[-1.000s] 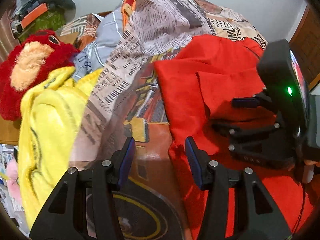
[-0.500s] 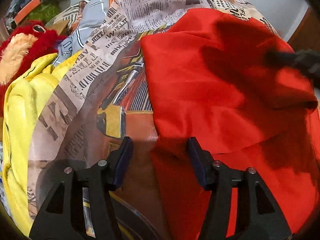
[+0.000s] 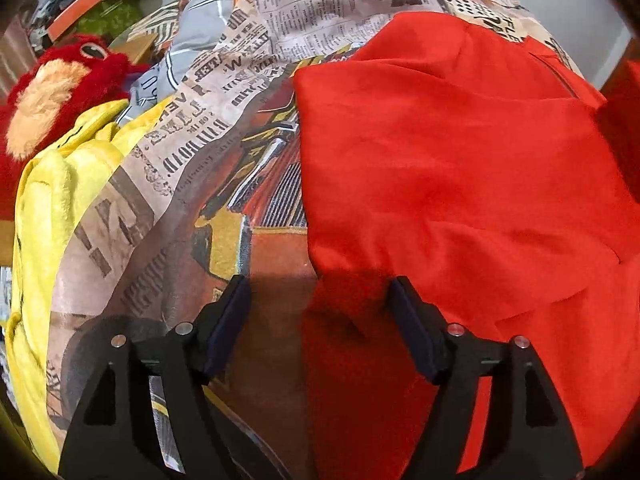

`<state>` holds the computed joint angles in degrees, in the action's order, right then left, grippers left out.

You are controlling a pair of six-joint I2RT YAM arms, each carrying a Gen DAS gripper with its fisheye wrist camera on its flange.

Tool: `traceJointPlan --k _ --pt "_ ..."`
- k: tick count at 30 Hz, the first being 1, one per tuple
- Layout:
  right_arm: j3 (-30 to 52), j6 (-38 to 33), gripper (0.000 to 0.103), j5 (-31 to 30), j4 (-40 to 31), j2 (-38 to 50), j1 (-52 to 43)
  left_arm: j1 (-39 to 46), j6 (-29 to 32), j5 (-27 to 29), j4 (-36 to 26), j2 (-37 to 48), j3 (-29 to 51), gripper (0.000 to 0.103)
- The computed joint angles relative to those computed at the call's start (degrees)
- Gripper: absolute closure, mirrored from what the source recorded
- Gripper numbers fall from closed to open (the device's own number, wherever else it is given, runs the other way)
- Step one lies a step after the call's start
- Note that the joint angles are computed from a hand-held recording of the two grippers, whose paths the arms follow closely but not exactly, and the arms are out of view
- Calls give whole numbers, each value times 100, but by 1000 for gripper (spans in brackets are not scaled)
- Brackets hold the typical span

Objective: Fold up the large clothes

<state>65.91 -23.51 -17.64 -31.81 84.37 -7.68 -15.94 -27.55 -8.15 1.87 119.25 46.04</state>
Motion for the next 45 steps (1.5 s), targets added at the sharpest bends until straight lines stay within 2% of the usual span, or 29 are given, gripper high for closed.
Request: traceJointPlan --k 9,15,20,23,25,29,33,36,42,45 --pt "-317 -728 98 -202 -89 380 -1182 -39 -368 -176 -529 139 362 26" --pt "-33 -1107 98 -318 -635 1055 -1751 -2 -458 -192 -857 94 452 25" --pt "-172 -1323 96 -112 -692 1288 -1930 -10 -536 -120 -1104 -20 427 25" --pt "-162 -1528 94 154 -797 1416 -1973 -194 -506 -311 -1416 -116 449 25" --pt "-135 -1681 90 314 -918 1446 -2012 -341 -504 -487 -1574 -255 409 26" --pt "-214 -1972 78 383 -939 1218 -2198 -446 -645 -448 -1661 -853 194 26" --pt "-129 -2208 63 122 -1051 872 -2502 -693 -693 -630 -1906 -1576 207 26" --pt "146 -2222 57 -170 -1179 776 -2729 -957 -675 -849 -2153 -1962 441 26" --pt "847 -1896 42 -741 -1322 971 -3089 -1415 -723 -988 -2203 -2233 1007 25" --pt "1239 -1609 39 -829 -1285 1329 -3170 -1556 -709 -910 -2041 -2056 1297 25"
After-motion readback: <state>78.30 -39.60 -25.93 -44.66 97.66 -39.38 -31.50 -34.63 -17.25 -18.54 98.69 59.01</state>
